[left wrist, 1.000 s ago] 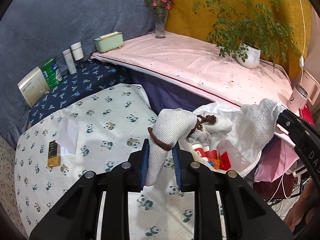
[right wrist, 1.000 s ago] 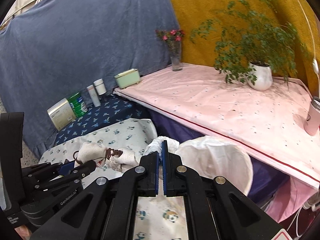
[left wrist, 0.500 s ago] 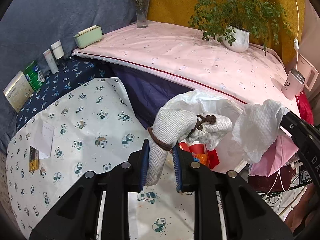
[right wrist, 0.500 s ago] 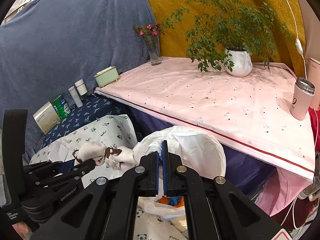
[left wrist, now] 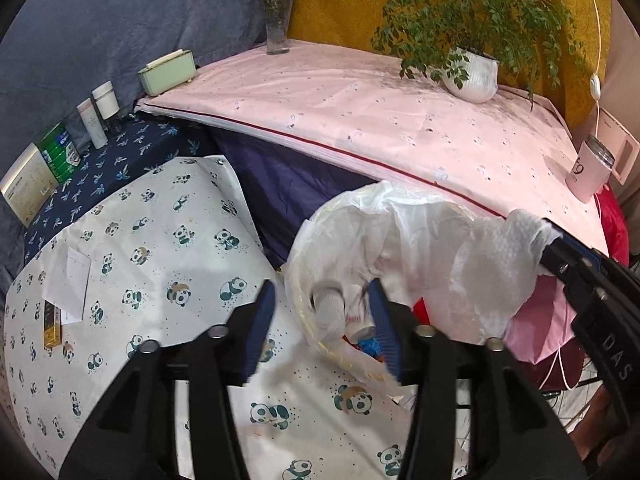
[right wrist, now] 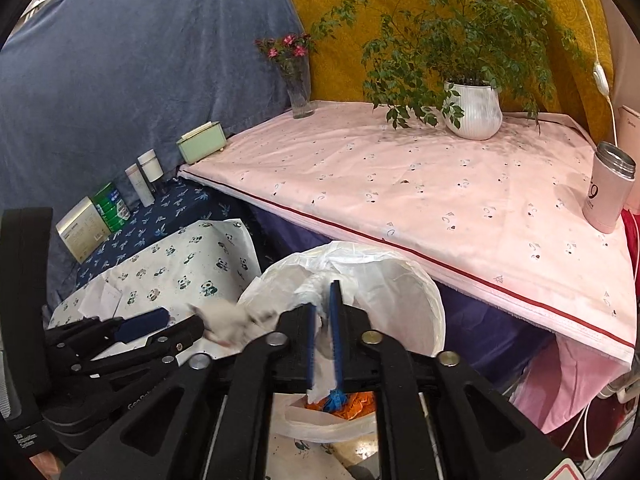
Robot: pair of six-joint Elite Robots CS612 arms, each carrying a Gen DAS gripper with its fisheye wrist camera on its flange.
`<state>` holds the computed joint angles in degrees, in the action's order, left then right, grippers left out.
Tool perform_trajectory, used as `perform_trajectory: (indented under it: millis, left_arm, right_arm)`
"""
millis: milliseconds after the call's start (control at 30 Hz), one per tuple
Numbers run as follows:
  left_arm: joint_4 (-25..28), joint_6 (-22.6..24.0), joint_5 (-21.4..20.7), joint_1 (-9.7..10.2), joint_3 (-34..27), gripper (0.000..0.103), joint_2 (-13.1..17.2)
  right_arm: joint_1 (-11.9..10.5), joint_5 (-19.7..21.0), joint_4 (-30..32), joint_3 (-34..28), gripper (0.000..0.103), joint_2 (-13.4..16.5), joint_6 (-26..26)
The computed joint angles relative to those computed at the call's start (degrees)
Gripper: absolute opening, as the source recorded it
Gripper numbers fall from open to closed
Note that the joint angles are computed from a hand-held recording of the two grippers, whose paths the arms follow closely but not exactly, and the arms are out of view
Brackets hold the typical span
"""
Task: Collect trash
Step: 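Open both tools to drop the bundle and tissue into the bin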
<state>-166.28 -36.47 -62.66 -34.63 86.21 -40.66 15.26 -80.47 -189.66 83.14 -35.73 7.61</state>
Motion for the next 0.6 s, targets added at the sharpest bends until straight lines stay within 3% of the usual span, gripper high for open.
perform_trajectory:
  millis: [400, 600]
  left_arm:
    - [-1.4, -2.1, 2.2, 0.68, 3.1, 0.058, -1.7]
    - [-2.5, -3.8, 2.7, 1.08, 5.3, 0.058, -2.8]
  right_arm:
    - [1.5, -2.6, -0.1, -1.2, 0.043, 0.4, -1.4]
    - [2.0, -5.2, 8.5, -4.0, 0.047, 1.8, -2.3]
